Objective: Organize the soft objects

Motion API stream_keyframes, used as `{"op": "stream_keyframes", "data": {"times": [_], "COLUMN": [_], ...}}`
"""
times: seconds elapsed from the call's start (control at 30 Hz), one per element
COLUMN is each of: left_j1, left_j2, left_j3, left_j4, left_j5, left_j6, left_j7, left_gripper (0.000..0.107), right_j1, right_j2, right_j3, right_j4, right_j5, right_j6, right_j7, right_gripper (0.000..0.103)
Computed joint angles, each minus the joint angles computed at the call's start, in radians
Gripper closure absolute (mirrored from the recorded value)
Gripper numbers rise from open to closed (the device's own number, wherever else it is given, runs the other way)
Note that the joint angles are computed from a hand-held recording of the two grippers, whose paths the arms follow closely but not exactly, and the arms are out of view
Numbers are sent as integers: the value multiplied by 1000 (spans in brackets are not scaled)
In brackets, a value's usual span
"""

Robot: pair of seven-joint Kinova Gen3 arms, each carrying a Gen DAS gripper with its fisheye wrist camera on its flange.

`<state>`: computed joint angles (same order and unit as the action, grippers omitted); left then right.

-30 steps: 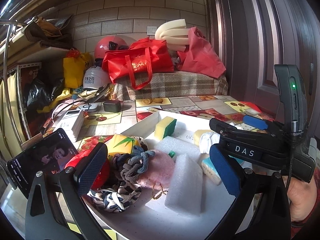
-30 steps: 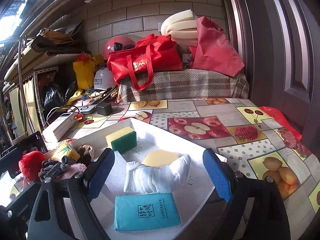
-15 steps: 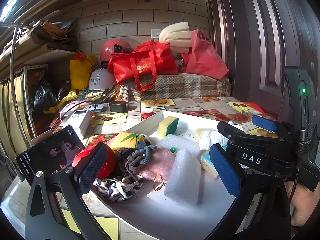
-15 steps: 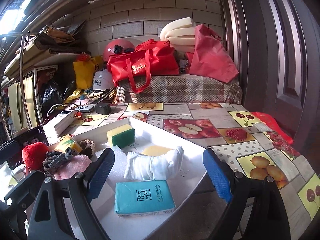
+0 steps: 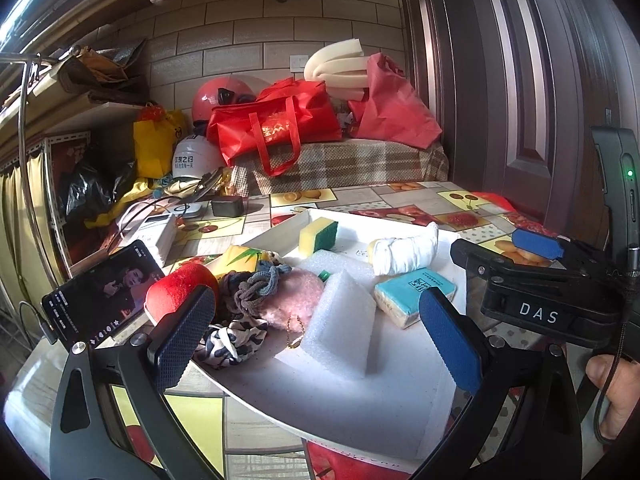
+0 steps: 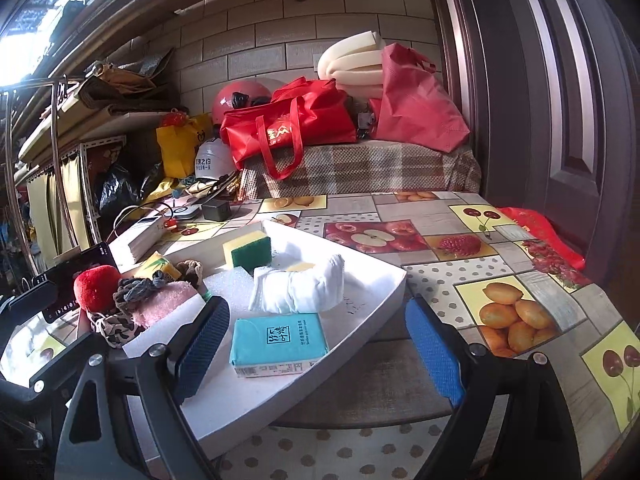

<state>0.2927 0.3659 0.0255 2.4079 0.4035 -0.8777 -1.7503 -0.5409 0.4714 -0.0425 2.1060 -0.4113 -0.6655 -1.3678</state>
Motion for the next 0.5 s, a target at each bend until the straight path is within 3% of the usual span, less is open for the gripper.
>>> {"op": "stream_keyframes", "data": {"times": [0.3,0.43,0.5], "left_j1": [54,121,138], "left_j2": [-30,-34,-37], "left_j3": [9,7,11], "left_j4": [10,4,6], "left_j5": [49,166,200], "left_j6": [60,68,67], "left_j7": [-70,-149,-170], "left_gripper": [5,5,5], "right_j1": [36,36,-8], "right_j2": [-66,-93,-110], "right_j3": [-16,-30,7], "right_j4": [120,232,295], "right_j5": [38,48,36], "right_j6": [-22,-158,-239], "right_j7": [-40,-54,-82], "right_gripper": [13,13,13]}}
